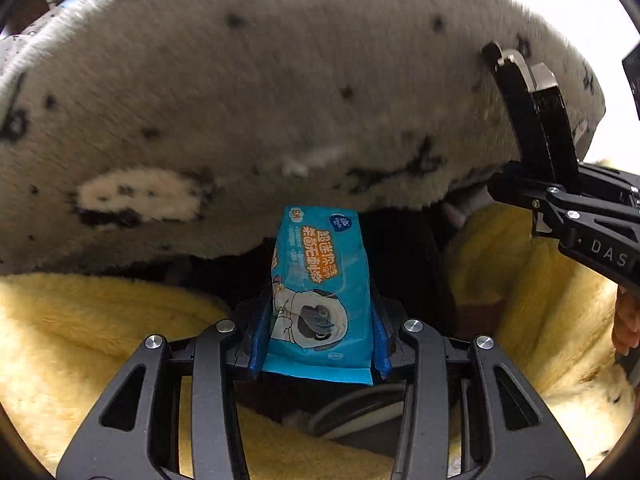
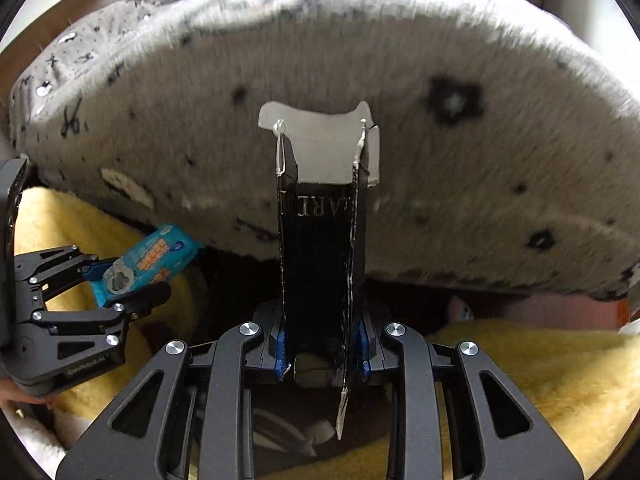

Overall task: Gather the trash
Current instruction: 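Lift both held items and carry them down over the bin beside the bed, then open both tools to drop the packet and box into the bin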

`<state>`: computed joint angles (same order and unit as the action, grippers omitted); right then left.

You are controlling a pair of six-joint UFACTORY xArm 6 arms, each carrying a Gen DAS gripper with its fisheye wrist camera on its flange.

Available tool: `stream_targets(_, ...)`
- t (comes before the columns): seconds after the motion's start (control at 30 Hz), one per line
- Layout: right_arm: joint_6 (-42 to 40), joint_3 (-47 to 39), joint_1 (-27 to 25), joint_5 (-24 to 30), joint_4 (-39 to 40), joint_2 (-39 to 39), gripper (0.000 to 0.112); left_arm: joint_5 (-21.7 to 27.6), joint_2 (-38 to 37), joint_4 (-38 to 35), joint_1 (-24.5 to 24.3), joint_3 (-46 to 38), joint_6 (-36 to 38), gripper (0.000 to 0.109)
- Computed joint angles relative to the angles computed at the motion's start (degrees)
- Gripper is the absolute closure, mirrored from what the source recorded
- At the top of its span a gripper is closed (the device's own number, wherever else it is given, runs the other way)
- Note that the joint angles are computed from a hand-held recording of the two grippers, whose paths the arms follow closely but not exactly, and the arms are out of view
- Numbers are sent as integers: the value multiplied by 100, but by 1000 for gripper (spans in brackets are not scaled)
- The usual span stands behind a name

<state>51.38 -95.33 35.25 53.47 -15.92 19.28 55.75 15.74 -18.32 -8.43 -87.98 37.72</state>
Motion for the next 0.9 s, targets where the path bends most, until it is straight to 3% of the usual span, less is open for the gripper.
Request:
stream_targets(0.33,-769,-122,-80,240,1159,370,86,978,633,209,56,-531,-136,70)
stream_targets(0.63,-1189,-387,-89,281,1471,700,83,892,674,314,-98,-423,-271,68)
stream_targets(0.9,-1232,-588,-96,389,1472,762,70,813,673,414,-144,-404,-350,63)
